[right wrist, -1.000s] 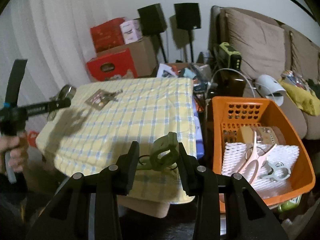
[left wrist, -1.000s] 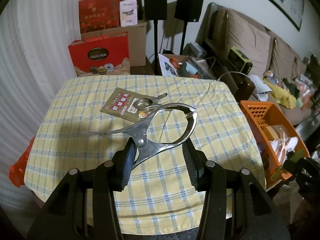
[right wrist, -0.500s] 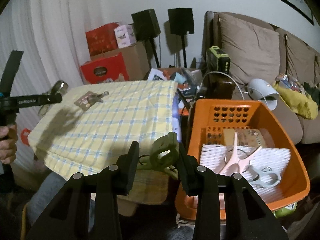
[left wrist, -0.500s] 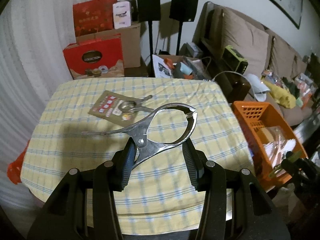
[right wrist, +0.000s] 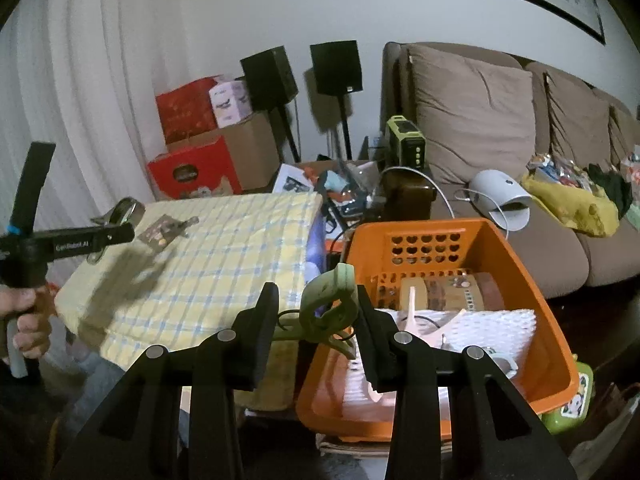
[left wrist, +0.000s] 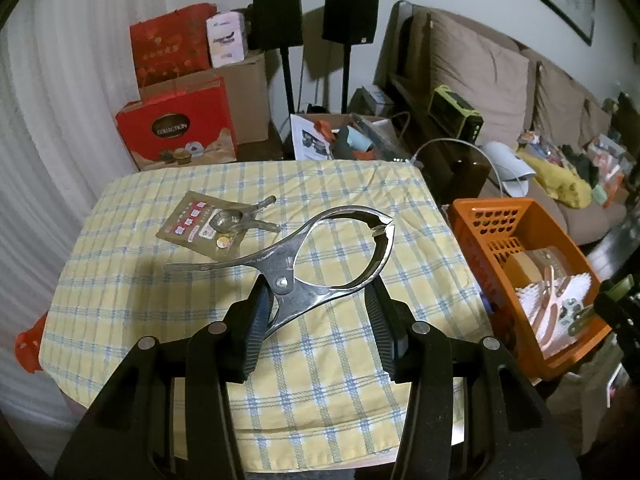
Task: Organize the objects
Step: 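Lift both held clips off the cloth and carry them toward the orange basket, then lower the metal clip and the green clip into the orange basket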
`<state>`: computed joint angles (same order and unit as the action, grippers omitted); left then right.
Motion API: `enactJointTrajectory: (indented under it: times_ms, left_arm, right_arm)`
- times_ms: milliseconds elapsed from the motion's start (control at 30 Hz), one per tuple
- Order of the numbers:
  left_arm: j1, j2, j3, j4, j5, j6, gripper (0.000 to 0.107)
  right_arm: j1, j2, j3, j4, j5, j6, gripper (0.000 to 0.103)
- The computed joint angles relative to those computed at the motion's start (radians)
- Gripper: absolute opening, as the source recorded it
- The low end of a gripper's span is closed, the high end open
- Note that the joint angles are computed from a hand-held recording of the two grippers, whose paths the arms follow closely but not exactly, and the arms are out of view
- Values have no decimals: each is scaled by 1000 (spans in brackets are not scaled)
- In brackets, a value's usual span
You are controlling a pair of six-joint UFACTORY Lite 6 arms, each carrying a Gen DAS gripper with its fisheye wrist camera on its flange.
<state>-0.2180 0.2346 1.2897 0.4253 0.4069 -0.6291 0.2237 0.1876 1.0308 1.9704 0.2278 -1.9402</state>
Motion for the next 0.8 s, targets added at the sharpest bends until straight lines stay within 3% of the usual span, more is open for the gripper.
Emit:
enactJointTrajectory:
  times_ms: [133, 667, 800]
  left_arm:
    - [-12, 13, 13, -18, 4, 24, 44]
    - [-78, 49, 133, -39, 36, 68, 44]
    - [-91, 57, 150, -38, 40, 70, 44]
  right_arm:
    - [6, 1, 0, 124, -51, -134, 37]
    - [-67, -22, -22, 245, -63, -259, 37]
    - [-65, -26, -24, 356, -83, -376, 37]
